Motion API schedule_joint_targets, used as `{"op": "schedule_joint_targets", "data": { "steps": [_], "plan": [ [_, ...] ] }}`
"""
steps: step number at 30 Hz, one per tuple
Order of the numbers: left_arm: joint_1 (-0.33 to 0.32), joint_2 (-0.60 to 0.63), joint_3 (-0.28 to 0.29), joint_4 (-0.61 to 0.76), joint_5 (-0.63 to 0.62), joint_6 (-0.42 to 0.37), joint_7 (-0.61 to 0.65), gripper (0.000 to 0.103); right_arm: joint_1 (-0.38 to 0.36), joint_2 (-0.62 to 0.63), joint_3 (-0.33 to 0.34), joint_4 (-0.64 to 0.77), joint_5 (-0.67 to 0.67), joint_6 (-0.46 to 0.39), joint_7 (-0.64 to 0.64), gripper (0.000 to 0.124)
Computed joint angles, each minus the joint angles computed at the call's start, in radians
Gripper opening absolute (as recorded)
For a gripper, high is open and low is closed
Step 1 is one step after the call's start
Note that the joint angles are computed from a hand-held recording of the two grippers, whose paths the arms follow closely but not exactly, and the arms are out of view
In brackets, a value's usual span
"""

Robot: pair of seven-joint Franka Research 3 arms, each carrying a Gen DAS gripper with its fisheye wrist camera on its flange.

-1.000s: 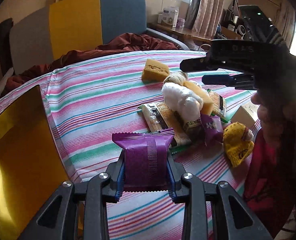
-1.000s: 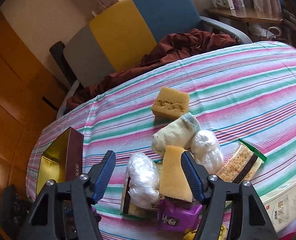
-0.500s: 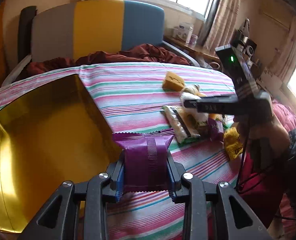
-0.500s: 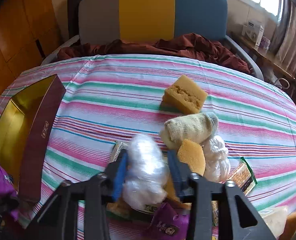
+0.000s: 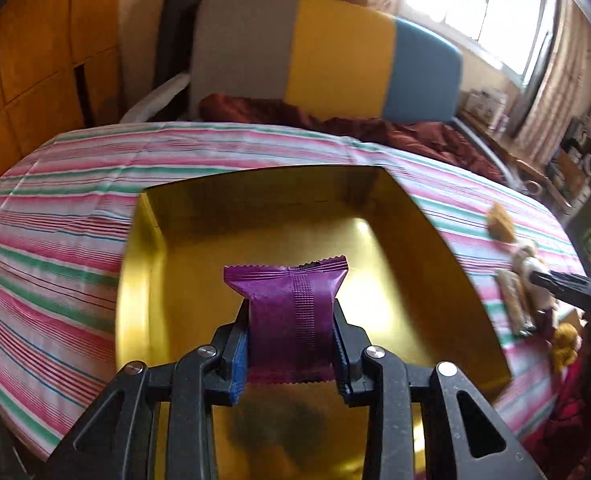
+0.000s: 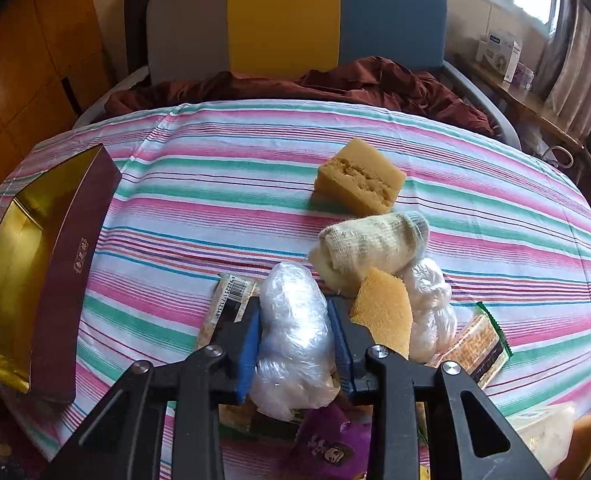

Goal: Organize objects
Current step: 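Carry the purple packet over the gold tray while right tool grasps plastic-wrapped bundle, then open the left tool to drop the purple packet into the tray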

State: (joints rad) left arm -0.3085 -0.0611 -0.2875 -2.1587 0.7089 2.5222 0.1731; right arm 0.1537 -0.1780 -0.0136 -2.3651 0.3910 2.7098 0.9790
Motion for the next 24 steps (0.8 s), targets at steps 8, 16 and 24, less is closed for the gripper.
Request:
{"op": "schedule_joint_targets", "data": {
  "steps": [8,16,24],
  "plan": [
    [0.063,0.067,0.059,0.043,-0.031,-0.015,0.070,0.034,-0.001,0.001,0.008,-0.007,-0.040,0.018,0.005,0.034],
    [0.072,0.169,0.091,0.130,-0.009,-0.048,0.088,0.035,0.000,0.005,0.007,-0.008,-0.049,0.024,-0.001,0.034],
    [0.058,0.189,0.111,0.159,0.033,-0.104,0.042,0.049,0.001,0.008,0.011,-0.009,-0.065,0.033,0.005,0.034]
  ]
}}
